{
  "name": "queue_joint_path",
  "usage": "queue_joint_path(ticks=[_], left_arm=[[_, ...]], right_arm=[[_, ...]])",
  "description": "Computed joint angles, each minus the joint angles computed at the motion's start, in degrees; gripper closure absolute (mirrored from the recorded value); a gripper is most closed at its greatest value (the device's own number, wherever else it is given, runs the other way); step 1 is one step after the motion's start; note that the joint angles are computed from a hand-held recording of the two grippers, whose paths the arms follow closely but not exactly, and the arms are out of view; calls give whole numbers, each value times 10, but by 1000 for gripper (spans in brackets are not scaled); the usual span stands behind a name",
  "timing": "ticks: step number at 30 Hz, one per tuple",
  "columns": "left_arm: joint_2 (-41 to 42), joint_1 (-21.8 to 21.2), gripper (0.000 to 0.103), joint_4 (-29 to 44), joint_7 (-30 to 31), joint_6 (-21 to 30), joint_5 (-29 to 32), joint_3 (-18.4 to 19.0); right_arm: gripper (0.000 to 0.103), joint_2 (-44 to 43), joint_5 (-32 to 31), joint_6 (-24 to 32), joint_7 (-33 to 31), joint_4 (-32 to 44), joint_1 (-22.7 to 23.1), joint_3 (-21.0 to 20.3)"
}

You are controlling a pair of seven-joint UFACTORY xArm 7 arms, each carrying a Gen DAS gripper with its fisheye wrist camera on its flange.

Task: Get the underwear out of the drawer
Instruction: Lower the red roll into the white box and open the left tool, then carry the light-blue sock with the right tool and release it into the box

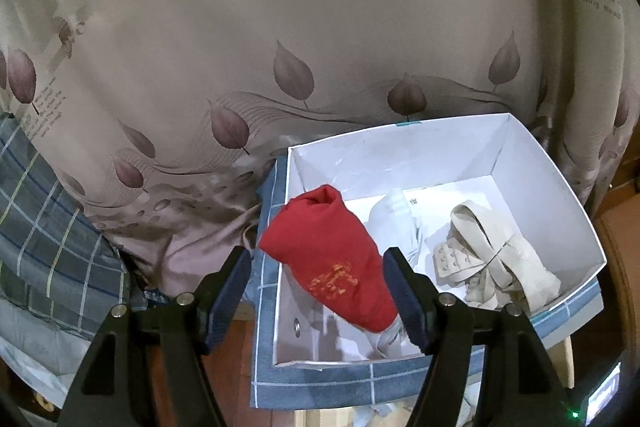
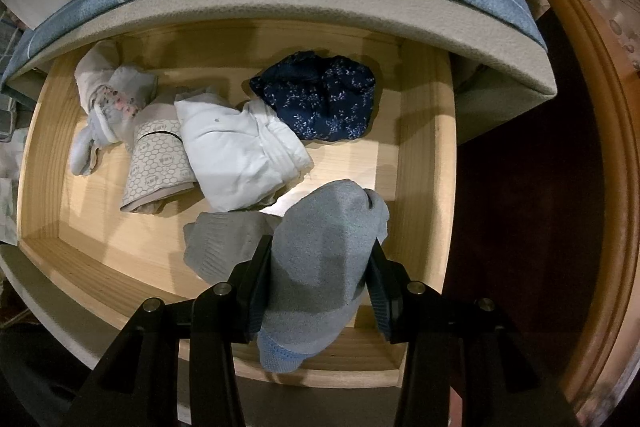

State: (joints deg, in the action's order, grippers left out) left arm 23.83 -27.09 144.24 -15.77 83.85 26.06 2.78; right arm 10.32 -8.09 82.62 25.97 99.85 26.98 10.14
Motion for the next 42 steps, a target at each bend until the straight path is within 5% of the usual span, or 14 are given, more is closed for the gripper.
queue_joint_path(ticks=[6,18,30,42], left_arm=[[-20,5,33,-10,8,11,-13,-5],[-200,39,33,-265,7,-33,35,-71],[-371,114,33,-537,-83,-82,15,-151],[-429,137,33,-665,-195,-117,3,-201]], right_arm=[[63,0,0,0,-1,-1,0,0],[63,-4,-10,-1,5,-1,3,1],[63,-20,-28,-28,14,-9,5,5],[63,-55,-78,-93,15,-35,13,15]])
